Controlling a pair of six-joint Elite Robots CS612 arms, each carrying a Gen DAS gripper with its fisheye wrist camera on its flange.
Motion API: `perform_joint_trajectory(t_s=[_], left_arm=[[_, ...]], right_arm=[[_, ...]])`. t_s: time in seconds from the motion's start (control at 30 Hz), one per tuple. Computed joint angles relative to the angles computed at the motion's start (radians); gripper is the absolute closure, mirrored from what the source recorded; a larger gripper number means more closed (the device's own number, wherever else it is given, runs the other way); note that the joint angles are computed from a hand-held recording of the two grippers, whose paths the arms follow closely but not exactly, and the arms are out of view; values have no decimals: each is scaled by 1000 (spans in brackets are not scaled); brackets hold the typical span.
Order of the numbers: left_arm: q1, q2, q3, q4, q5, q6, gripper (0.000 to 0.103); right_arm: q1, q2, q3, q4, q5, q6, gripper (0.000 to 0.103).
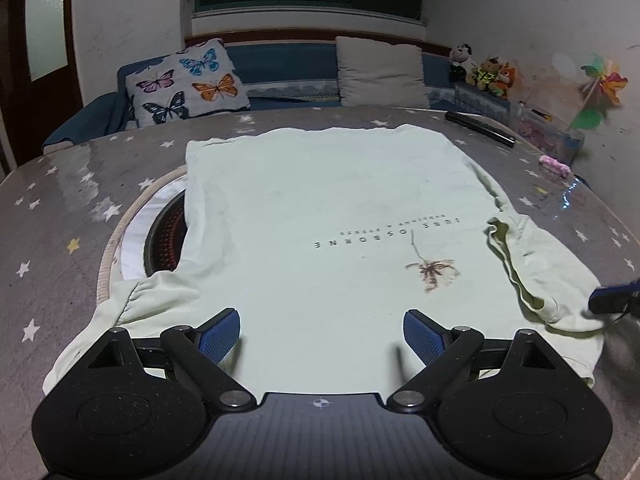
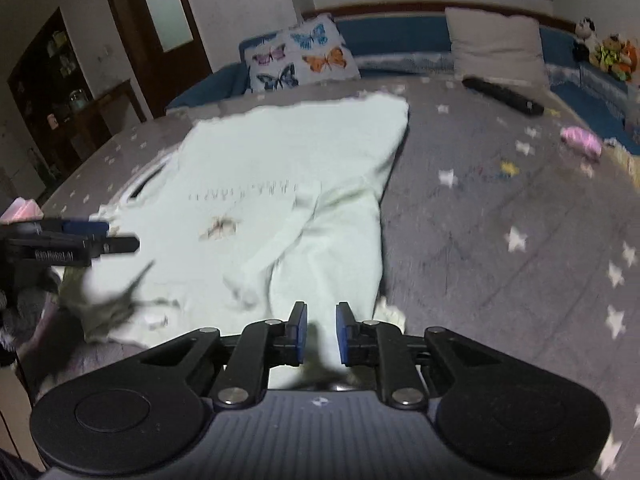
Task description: Fold clothes
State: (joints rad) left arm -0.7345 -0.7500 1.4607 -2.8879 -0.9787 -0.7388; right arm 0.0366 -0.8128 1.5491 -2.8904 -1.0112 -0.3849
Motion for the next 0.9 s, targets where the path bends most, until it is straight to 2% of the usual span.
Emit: perform_joint_trajectory(t_s=[0.17,0.33,0.47,0.53,0.67,0.77,0.83,0.9], left_arm=[[0,-3,6,-1,4,-10,12],[1,-21,35,19,25,-55,12],[3,-39,66,37,41,-104,12],[4,-44,76,43,43,-123,12],[7,-51,90,54,37,-155,12],[8,-51,94,59,28,-166,12],[5,-50,94,59,32,-151,12],[4,-51,97,53,27,-146,12]], right_arm=[[21,48,-68,-74,-5,35,75],[41,93,-132,-28,-63,31,75],[31,84,-109,-47,-60,51,73],[25,74,-91,-62,-68,62,66],[16,62,-72,-43,-83,70,66],[8,57,-58,-41,-70,83,69],[5,55,-55,-30,-55,85,84],[5,50,-47,-34,-53,83,89]])
